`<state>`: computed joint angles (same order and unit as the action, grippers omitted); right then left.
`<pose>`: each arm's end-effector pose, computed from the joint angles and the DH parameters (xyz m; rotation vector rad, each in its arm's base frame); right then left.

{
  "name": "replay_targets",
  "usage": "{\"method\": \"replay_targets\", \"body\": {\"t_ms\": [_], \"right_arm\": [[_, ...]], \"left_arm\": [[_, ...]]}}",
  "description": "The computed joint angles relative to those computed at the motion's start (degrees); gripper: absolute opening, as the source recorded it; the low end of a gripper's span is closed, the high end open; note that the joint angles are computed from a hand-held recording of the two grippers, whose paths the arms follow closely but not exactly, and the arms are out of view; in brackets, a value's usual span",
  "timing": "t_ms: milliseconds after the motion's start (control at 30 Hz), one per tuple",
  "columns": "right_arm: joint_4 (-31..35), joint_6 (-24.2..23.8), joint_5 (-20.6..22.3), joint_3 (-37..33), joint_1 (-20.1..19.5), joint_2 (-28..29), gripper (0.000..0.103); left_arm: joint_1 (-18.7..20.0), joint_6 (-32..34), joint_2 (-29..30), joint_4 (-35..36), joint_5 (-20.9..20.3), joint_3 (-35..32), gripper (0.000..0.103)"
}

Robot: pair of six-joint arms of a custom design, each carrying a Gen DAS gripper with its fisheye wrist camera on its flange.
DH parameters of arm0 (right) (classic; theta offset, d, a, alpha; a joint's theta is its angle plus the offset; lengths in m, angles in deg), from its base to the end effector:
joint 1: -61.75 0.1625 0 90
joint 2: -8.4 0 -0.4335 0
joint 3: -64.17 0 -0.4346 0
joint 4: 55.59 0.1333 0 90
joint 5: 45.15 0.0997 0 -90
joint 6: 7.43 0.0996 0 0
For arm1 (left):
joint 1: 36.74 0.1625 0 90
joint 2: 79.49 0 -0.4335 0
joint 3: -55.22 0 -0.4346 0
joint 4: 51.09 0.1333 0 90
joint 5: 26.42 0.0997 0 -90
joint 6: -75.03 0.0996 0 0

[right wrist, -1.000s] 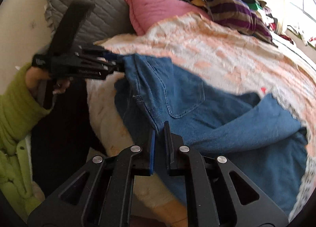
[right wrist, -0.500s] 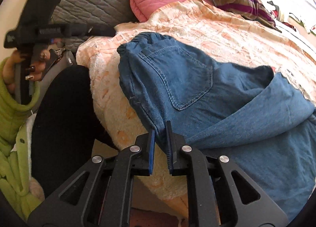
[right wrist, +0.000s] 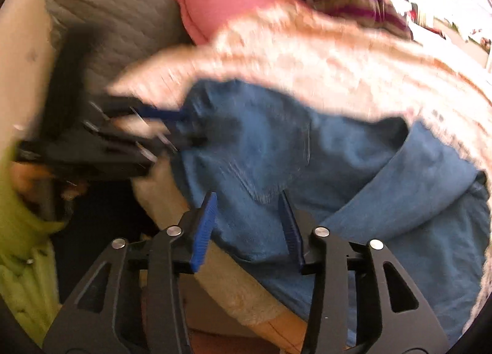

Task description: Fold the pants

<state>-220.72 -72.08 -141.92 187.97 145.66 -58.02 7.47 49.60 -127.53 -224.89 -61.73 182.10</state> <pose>0.0643 -0.5427 0.1300 1.3732 -2.5030 0.2658 -0.1932 -0.4873 0.0097 0.3555 2.2708 -0.7728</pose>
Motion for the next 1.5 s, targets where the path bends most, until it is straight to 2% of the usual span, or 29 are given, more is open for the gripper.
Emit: {"method": "replay_targets", "body": {"t_ms": [33,67,133,200,300,333,367,467,567,667,800,900,1067,1167,1333,1500], "right_arm": [[-1.33,1.01,-3.18,-0.34,0.13,1.96,0.036],[-2.21,1.77,-3.96,-0.28,-0.03,2.75,0.037],[-1.94,1.94,-2.55,0.04,-0.57,2.09,0.038],[-0.45,3.1,-0.21,0.14,-1.11,0.35,0.045],[-1.72,3.69,3.55,1.09,-2.06,-2.46,0.053],[-2.76,4.15,4.24,1.31,-2.33,-3.24,0.055],[-3.22,4.6,4.61,1.3,-2.57,-3.68,0.057],[-4.93,6.51,5.31,0.82,-3.01,-5.01,0.065],[-6.91,8.45,5.2,-0.69,-2.91,-5.26,0.069],[-8.45,10.11,5.27,-2.02,-3.16,-5.54,0.077],[-9.46,11.02,5.62,-3.42,-3.66,-6.3,0.083],[-11.09,11.54,4.29,-5.5,-3.23,-5.51,0.086],[-10.76,13.14,2.1,-10.34,-2.5,-3.16,0.09],[-8.38,14.75,0.32,-14.78,-1.7,-0.37,0.09],[-6.28,16.02,-5.31,-22.45,0.34,6.13,0.091],[-4.24,15.12,-10.46,-28.97,2.26,12.91,0.091]], "left_arm": [[0.04,0.27,0.05,-0.57,-0.36,-0.02,0.043],[0.02,0.51,0.19,-1.57,-0.57,0.1,0.043],[-0.51,1.78,0.68,-5.07,0.03,0.57,0.045],[-1.19,2.54,0.68,-8.08,0.61,1.12,0.045],[-2.68,2.95,-0.37,-11.9,1.79,2.17,0.046],[-3.11,3.02,-0.84,-12.39,2.04,2.37,0.049],[-3.53,2.91,-1.33,-12.51,2.31,2.47,0.055],[-4.37,3.05,-1.98,-12.31,2.35,2.1,0.057],[-4.5,3.73,-1.83,-12.42,0.85,1.1,0.069],[-4.66,4.64,-0.75,-11.49,-0.84,-0.59,0.072],[-4.19,6.56,1.2,-10.66,-4.03,-3.29,0.075],[-3.34,7.87,3.24,-9.4,-7.38,-6.03,0.075],[-1.18,8.13,6.75,-6.34,-14.78,-10.66,0.075],[0.17,8.0,8.68,-4.96,-19.23,-13.07,0.075],[2.81,6.83,11.48,-1.43,-24.86,-16.84,0.073],[4.43,4.05,13.72,-1.34,-26.97,-19.06,0.073]]}}
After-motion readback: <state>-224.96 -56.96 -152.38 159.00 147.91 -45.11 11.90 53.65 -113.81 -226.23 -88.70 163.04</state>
